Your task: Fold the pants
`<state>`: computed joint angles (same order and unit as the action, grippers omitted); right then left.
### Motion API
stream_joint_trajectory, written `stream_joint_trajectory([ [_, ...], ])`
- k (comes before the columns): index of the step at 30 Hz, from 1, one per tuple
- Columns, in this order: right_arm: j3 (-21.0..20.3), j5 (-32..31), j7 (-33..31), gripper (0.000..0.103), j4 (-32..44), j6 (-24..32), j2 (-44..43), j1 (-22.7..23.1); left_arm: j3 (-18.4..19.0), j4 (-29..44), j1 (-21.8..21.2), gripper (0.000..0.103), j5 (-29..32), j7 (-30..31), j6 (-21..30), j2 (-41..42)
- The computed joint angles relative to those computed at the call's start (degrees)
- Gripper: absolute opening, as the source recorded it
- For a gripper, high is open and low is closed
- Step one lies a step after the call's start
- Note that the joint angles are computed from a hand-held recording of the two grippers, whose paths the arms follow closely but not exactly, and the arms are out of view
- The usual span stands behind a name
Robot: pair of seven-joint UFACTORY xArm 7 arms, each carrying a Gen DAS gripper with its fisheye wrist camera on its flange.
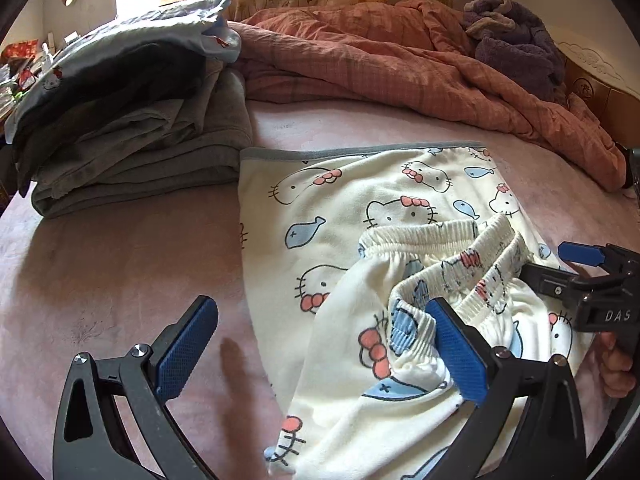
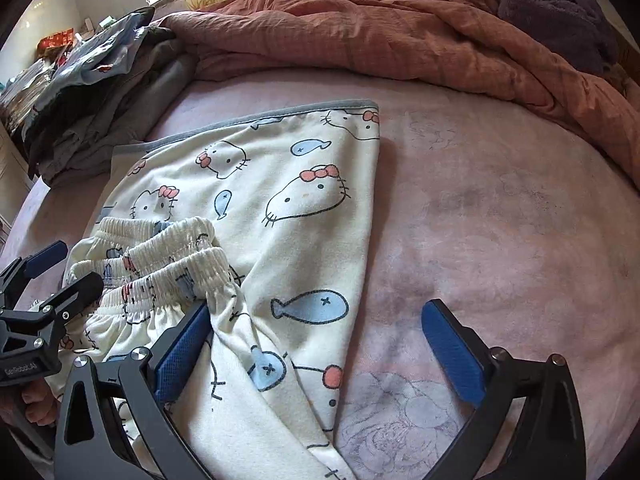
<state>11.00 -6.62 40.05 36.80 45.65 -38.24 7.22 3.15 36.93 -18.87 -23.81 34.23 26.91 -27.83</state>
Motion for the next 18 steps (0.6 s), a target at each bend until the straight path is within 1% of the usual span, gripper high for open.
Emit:
stream_joint_trajectory([
  [2,-0.84,1.71,-0.26,0.102,-1.7,-0.53,-3.6,1.38,-0.48,-1.98,1.29,0.103,1.51,-0.48,0.25,-3.21],
  [7,0.49,2.72,0.81,0.102,-6.41,0.53,-15.33,2.31,3.59,-7.47,0.64,0.103,0.57,1.65,1.23,-13.42],
  [10,0.12,3.56,-1.49,0.102,-7.94,2.89,-20.81,4.37,4.61,-9.01,1.94,0.103,2.03,2.15,2.69,-17.55],
  [11,0.03,4.32,-2.01,0.102,-8.44,3.34,-22.29,5.17,5.54,-9.01,1.89,0.103,2.14,2.51,4.25,-18.49],
  [13,-0.61,7.17,-2.61,0.102,-9.64,3.91,-25.1,7.47,7.07,-8.18,1.77,0.103,2.22,3.28,8.65,-19.0],
  [14,-1.11,9.02,-2.54,0.102,-10.15,4.1,-26.14,8.6,6.98,-8.14,2.15,0.103,2.1,3.05,9.9,-18.91],
  [17,-1.92,14.74,-0.83,0.102,-13.19,1.51,-28.44,11.22,6.89,-9.04,2.93,0.102,1.14,2.56,12.66,-19.34],
  [18,-2.2,16.89,-0.04,0.101,-14.44,-0.08,-29.1,12.3,6.96,-9.23,2.72,0.1,0.48,2.67,13.25,-19.26],
])
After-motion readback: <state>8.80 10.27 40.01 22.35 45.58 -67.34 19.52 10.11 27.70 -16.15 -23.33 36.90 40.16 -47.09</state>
